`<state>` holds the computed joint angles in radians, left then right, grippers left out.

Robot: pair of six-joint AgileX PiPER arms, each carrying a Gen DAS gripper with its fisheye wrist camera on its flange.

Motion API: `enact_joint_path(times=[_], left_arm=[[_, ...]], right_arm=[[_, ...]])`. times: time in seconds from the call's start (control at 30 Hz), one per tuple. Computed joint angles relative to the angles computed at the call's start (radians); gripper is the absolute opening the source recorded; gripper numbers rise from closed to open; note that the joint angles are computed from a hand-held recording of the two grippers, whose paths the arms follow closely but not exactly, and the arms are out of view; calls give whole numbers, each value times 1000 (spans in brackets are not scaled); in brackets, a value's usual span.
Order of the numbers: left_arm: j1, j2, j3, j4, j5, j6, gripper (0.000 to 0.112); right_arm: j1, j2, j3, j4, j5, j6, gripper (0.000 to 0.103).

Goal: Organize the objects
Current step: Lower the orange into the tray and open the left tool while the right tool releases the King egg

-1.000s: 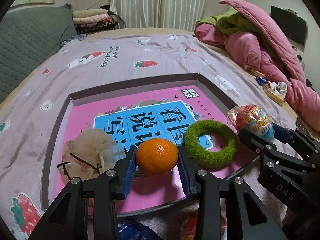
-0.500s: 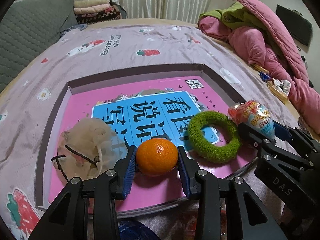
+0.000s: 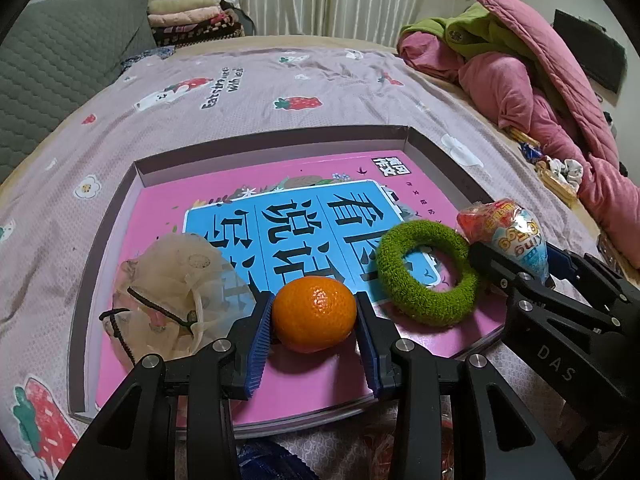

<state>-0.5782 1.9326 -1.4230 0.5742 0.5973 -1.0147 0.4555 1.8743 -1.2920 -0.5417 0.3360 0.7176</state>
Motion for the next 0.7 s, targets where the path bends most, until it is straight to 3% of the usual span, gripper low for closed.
enact_joint_path(times=[0.53,0.7], left_arm=[[13,-21,20,-35,-13,21,41],[24,-35,33,-51,-21,19,47]], right_arm=[[8,-10,12,-53,14,47,56],[14,-11,8,-77,27,64,57]])
